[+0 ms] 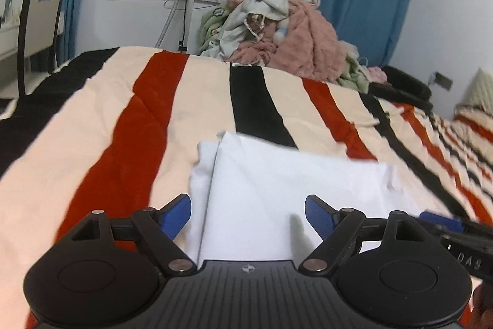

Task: Fold clothes

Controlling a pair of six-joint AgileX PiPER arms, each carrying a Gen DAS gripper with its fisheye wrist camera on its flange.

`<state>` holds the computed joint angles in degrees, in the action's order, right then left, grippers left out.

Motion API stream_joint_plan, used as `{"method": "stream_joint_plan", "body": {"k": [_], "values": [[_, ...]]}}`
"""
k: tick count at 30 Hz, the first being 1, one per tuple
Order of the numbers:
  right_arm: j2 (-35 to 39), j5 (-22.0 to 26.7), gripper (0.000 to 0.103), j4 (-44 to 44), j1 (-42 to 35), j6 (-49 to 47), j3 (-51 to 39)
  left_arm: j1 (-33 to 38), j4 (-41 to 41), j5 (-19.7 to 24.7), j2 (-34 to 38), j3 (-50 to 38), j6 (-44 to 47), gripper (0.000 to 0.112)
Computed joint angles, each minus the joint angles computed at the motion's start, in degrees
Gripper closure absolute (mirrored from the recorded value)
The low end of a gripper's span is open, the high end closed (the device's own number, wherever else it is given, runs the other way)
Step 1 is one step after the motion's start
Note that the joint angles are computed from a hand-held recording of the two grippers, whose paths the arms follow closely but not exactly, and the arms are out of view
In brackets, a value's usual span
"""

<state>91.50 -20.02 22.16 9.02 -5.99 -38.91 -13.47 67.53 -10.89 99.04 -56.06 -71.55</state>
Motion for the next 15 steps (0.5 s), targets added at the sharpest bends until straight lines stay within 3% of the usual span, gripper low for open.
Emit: {"method": "stream_joint_plan", "body": {"k": [3, 5, 10, 15], "values": [[-3.4, -2.0, 0.049, 2.1, 1.9, -2.9, 3.8, -0.8, -1.4, 2.6, -2.9, 3.7, 1.2, 0.029], [-3.3, -2.8, 0.05, 0.7, 2.3, -1.0, 4.9, -1.1, -8.0, 3.3, -3.9, 5.9, 8.2, 0.029], [-1.7, -4.2, 0.051, 0.6, 2.8, 0.9, 6.7, -0.7, -14.7, 2.3, -7.2, 10.1, 14.6, 0.029], [-4.3, -7.3, 0.05, 2.9, 4.1, 2.0, 9.6, 0.2, 2.6, 1.2, -11.0, 12.8, -2.2, 0.026]]}}
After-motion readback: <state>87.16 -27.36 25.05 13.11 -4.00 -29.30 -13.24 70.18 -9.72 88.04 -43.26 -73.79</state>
